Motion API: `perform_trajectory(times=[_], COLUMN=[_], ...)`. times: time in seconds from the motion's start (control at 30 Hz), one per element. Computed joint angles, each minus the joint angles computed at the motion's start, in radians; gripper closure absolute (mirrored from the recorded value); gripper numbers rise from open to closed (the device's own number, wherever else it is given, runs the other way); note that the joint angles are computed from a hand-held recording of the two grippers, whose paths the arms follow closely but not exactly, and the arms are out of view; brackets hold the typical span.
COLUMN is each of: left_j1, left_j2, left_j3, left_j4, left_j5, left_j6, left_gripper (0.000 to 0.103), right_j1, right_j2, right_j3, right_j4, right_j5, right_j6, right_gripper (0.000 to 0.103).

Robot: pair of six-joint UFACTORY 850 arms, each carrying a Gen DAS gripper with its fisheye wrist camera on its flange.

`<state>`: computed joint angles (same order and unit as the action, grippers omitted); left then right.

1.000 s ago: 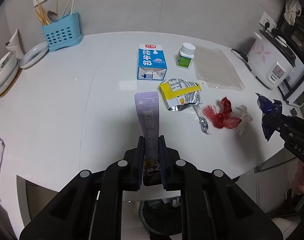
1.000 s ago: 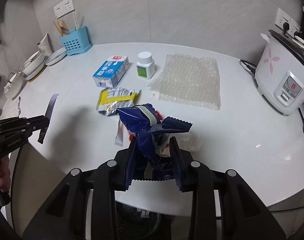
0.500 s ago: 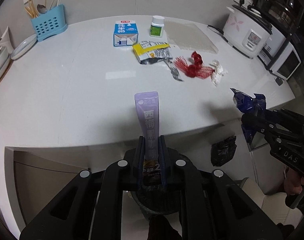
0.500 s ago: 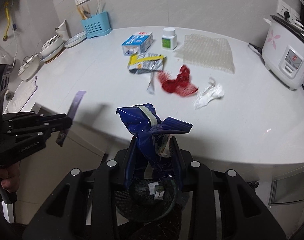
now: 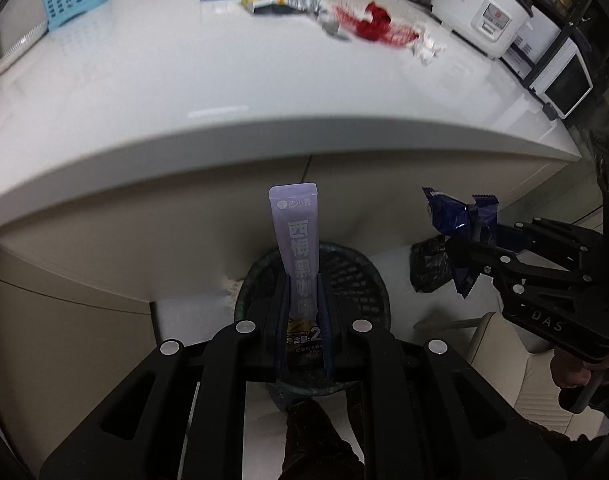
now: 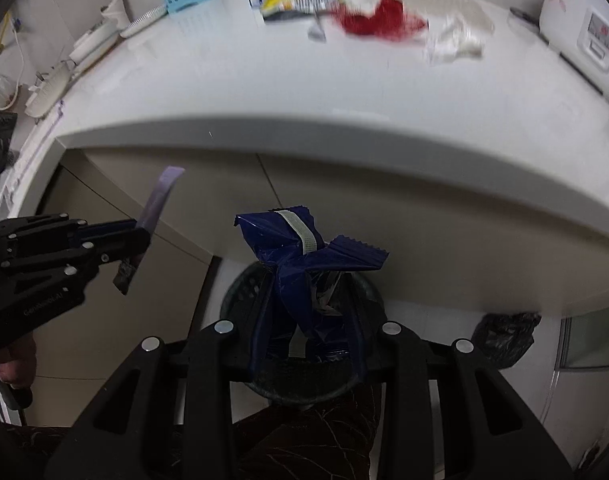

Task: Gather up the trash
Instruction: 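Carry the purple wrapper and blue wrapper down over the wastebasket, then open right tool to drop blue wrapper while left tool drops purple wrapper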

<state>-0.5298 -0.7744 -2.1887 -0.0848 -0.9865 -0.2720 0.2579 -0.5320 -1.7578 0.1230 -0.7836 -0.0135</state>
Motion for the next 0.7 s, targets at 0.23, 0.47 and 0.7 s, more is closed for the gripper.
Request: perform_trajectory(times=[0.23,0.47,0.7], left_j1=[0.011,0.019,0.021], left_j2=[0.019,0.024,0.048], left_j3=[0.133,0.239,0.321], left_j4=[-0.062,-0.087,-0.080], left_j5=[0.063,0.118,0.131], left_j6=[0.080,0.071,0.039], left_gripper=[0.090,0.090,0.090], right_j1=[0.000,0.009,0.028], right_j2=[-0.016,-0.082,-0.138], right_j3=[0.130,0.168,0.155], right_j4=[0.014,0.039,0.045], right_j5=[0.018,0.042,0.050], right_j6=[0.024,0.019,0.010], right_gripper=[0.072,0.072,0.069])
